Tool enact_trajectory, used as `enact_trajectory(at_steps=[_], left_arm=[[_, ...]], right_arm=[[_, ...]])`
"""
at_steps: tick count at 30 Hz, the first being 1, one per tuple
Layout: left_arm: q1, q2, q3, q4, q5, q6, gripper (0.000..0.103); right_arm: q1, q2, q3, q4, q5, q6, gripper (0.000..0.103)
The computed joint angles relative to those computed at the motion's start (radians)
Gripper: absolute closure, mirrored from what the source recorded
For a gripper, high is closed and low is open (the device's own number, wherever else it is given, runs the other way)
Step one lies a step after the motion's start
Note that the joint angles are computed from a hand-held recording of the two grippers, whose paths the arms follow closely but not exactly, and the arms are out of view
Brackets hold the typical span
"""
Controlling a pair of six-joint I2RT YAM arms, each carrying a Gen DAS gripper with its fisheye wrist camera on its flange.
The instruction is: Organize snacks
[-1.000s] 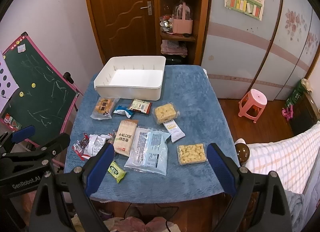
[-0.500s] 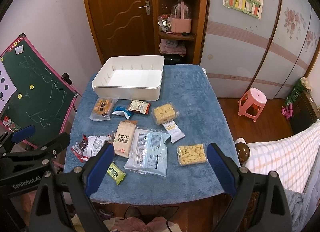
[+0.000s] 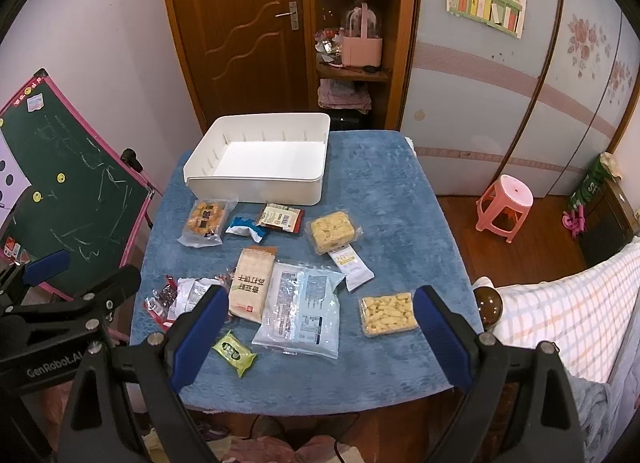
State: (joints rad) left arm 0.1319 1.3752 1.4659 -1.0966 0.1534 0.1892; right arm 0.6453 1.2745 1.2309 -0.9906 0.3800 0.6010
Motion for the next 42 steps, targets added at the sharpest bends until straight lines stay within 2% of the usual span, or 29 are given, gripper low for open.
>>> enact_trajectory(at_steps=[8, 20, 27, 34, 42], left_arm=[[0.055, 0.049, 0.033, -0.003, 0.039, 0.067, 0.001], [0.164, 0.126, 0.069, -0.018, 0.108, 0.204, 0.001], [0.267, 0.214, 0.050, 0.054, 0.100, 0.258, 0.001], [0.346, 0.303, -0.029, 0.194, 0.064, 0.333, 0.001], [0.388, 0.518, -0.032, 0.284, 0.025, 0.352, 0.001]], right_arm=[[0.017, 0.058, 0.045, -0.008, 0.015, 0.033, 0.009], [0.115, 0.194, 0.147, -0.059, 0.045, 0.177, 0.009], [0.105, 0.267, 0.163, -0.031, 0.017, 0.206, 0.009], [0.069, 0.366, 0.175, 0.041, -0.038, 0.136, 0.009], [-0.025, 0.578, 0.208, 0.183, -0.193, -0.010, 0.009]])
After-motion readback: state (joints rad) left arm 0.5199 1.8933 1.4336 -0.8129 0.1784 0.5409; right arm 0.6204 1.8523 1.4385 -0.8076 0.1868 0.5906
